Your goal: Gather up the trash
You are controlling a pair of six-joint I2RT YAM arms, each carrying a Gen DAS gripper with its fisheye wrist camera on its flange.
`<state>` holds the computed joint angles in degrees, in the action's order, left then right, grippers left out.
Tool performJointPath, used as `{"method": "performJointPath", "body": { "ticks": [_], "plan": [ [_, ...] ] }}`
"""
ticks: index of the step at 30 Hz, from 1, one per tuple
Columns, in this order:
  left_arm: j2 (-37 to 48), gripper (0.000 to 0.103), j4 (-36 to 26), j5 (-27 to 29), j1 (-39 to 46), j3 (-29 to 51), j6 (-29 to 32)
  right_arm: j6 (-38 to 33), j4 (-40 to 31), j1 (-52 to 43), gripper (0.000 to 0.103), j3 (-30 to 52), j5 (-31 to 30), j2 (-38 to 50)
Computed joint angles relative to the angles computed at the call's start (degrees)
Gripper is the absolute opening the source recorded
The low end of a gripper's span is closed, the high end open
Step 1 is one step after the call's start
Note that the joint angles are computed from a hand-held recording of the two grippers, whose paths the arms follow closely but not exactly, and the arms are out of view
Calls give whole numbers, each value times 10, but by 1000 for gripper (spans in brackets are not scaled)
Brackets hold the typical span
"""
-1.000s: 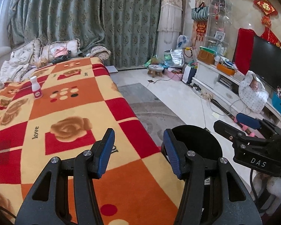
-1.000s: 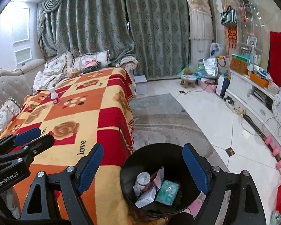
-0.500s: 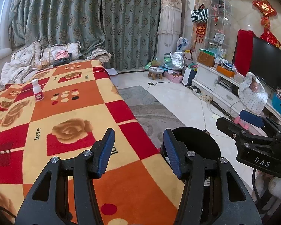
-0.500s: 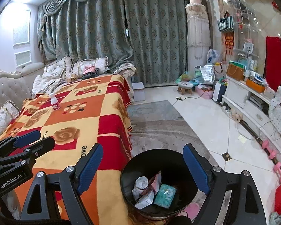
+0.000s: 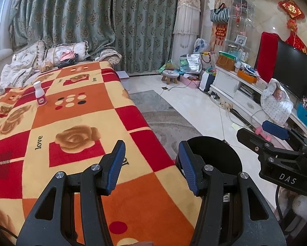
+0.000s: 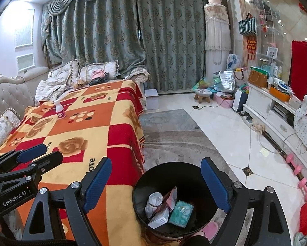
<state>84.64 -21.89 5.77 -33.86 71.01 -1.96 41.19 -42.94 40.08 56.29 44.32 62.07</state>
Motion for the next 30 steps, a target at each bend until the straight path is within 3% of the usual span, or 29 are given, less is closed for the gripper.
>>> {"method": "performJointPath", "body": {
  "ticks": [30],
  "plan": [
    [17,53,-8,-7,-8,7,-6,-15,23,-30,87,-26,-36,-9]
  ]
}}
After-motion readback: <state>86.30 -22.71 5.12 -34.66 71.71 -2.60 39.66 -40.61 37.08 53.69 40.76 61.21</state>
